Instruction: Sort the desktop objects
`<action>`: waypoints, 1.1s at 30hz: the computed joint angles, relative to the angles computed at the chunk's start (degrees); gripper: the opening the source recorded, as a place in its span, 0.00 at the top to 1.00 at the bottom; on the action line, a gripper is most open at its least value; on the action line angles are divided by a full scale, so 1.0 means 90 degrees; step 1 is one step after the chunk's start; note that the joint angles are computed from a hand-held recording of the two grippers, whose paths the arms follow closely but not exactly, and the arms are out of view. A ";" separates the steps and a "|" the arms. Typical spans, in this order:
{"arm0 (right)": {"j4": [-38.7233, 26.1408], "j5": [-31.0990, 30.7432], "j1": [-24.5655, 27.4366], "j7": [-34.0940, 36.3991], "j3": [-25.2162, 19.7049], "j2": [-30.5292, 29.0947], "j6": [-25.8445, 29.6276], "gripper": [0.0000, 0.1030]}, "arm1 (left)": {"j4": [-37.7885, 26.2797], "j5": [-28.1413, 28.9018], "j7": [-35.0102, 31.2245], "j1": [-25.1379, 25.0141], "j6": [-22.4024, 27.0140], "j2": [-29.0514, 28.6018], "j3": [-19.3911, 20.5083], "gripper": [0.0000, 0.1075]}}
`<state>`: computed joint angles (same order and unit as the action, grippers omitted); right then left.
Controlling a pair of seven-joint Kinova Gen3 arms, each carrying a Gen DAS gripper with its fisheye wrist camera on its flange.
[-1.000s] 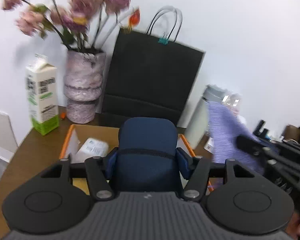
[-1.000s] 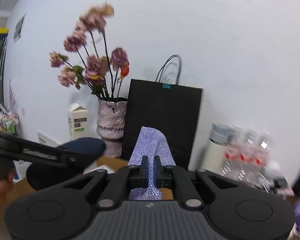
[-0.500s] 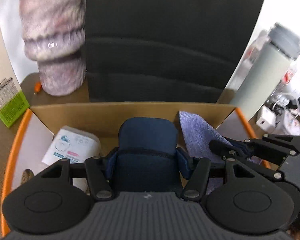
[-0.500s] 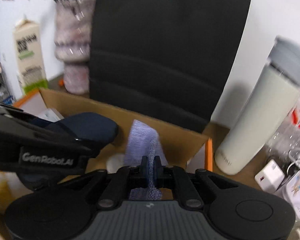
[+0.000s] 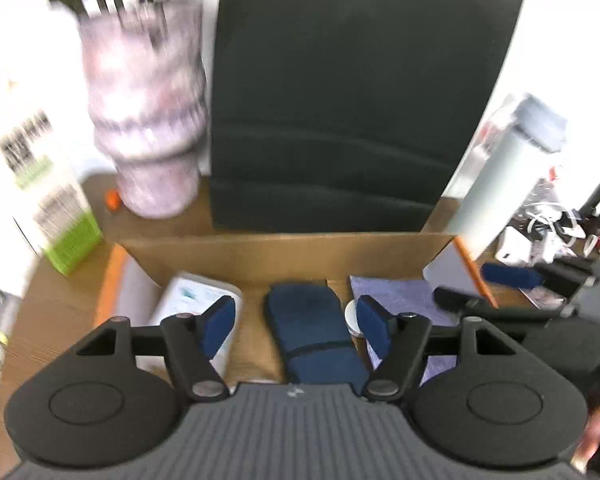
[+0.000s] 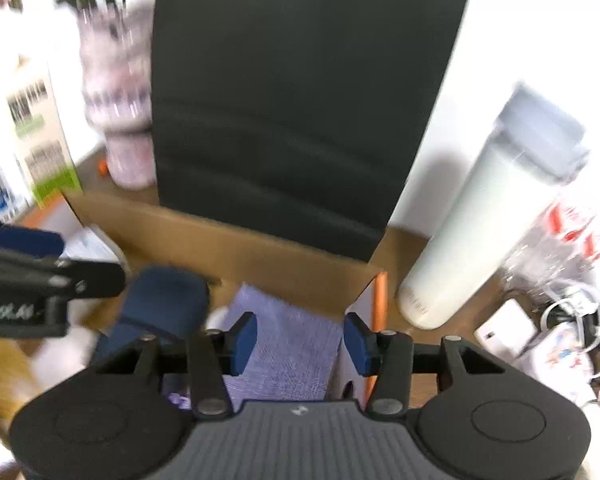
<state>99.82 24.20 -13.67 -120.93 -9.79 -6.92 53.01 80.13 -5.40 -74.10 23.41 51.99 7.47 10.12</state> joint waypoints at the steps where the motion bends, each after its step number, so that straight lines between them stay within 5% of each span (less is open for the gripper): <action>1: -0.0095 -0.0036 -0.0015 -0.0026 -0.0028 -0.0142 0.0130 0.48 | -0.0033 0.0001 -0.0089 -0.0022 0.0146 -0.0142 -0.0002 0.30; 5: -0.0445 -0.0135 0.0015 -0.0299 -0.0355 -0.0734 0.0703 0.42 | -0.0236 0.0035 -0.0484 -0.0141 0.0892 -0.0600 0.0042 0.12; 9: -0.0450 0.0098 0.0115 -0.0577 -0.0991 -0.1414 0.1154 0.28 | 0.0459 0.0357 -0.0990 -0.0343 0.0815 -0.1411 0.0012 0.04; 14: -0.0386 -0.0004 0.0346 -0.0573 -0.1759 -0.2123 0.1695 0.25 | 0.1490 0.0526 -0.1084 -0.0713 0.0544 -0.2363 0.0181 0.04; 17: -0.0017 -0.0194 0.0571 -0.0810 -0.2156 -0.2690 0.1554 0.16 | 0.2375 0.0985 -0.1188 -0.0686 0.0204 -0.3169 -0.0100 0.04; 22: 0.0930 -0.1084 0.0630 -0.1010 -0.2697 -0.3893 0.1380 0.15 | 0.3849 0.1955 -0.1869 -0.0786 0.0066 -0.4433 -0.0445 0.04; 26: 0.1548 -0.1823 0.0903 -0.1245 -0.3426 -0.4932 0.1586 0.15 | 0.4874 0.1596 -0.1182 -0.0093 -0.0056 -0.5612 -0.0525 0.04; 29: 0.1779 -0.2427 0.1187 -0.1472 -0.3883 -0.5647 0.1880 0.15 | 0.5400 0.1308 -0.0683 0.0119 -0.0031 -0.6497 -0.0073 0.04; 33: 0.1994 -0.3395 0.1276 -0.1907 -0.3758 -0.6470 0.2150 0.15 | 0.5562 0.1429 -0.0572 -0.0885 0.0567 -0.7306 0.0700 0.04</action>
<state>117.76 -6.36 -2.18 -138.09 -43.60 -65.15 72.36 130.19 7.46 -79.25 15.44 57.09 -58.29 16.42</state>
